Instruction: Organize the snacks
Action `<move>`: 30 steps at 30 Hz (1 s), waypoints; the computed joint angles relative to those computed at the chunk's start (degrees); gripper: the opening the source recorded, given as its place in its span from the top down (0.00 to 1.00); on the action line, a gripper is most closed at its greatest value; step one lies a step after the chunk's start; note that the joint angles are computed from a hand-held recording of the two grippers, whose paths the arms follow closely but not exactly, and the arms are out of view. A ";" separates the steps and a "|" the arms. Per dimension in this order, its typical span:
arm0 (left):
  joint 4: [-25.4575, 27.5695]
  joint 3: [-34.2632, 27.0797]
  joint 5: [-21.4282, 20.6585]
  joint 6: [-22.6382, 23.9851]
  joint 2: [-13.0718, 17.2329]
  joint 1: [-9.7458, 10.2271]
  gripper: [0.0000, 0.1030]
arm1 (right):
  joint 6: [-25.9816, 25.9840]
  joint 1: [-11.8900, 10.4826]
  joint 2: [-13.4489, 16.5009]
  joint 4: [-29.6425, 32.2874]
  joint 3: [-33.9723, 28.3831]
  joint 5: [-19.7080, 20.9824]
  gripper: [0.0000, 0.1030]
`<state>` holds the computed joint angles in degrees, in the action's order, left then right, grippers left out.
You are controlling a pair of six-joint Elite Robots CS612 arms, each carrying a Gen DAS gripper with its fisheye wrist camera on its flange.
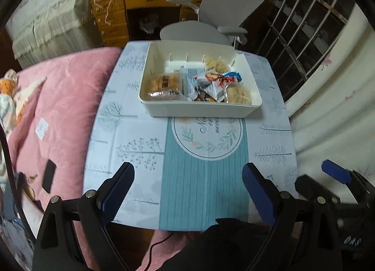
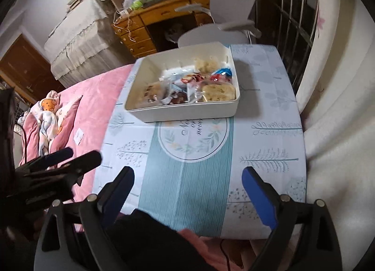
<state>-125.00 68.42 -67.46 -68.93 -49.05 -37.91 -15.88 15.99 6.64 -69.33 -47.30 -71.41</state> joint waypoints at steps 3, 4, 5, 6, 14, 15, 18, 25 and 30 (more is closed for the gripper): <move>-0.42 0.40 2.31 0.56 -0.35 -0.66 0.10 | 2.23 0.17 1.21 1.13 -3.41 -1.60 0.08; -0.61 0.42 2.78 0.81 -0.39 -0.81 0.09 | 3.06 0.20 1.61 1.47 -4.49 -2.37 0.08; -0.82 0.40 3.09 1.13 -0.35 -0.96 0.06 | 3.75 0.20 2.06 1.65 -5.48 -2.83 0.08; -1.14 0.49 3.32 1.72 -0.34 -1.12 0.06 | 4.25 0.22 2.33 1.77 -6.12 -3.30 0.08; 0.68 -0.80 6.00 4.29 0.44 -1.90 0.01 | 9.12 0.39 4.70 1.14 -10.57 -7.34 0.08; 0.81 -0.94 6.67 4.59 0.47 -2.04 0.01 | 9.25 0.43 4.79 1.05 -10.69 -7.58 0.08; 1.53 -1.61 7.84 5.41 0.79 -2.10 0.01 | 9.67 0.45 5.10 -0.54 -11.18 -7.94 0.08; 4.49 -2.89 9.06 3.99 1.23 -1.84 0.01 | 8.77 0.74 4.29 -1.90 -9.15 -8.00 0.03; 5.41 -3.17 8.89 2.62 1.36 -1.62 0.01 | 7.68 0.76 3.75 -2.18 -7.68 -7.46 0.03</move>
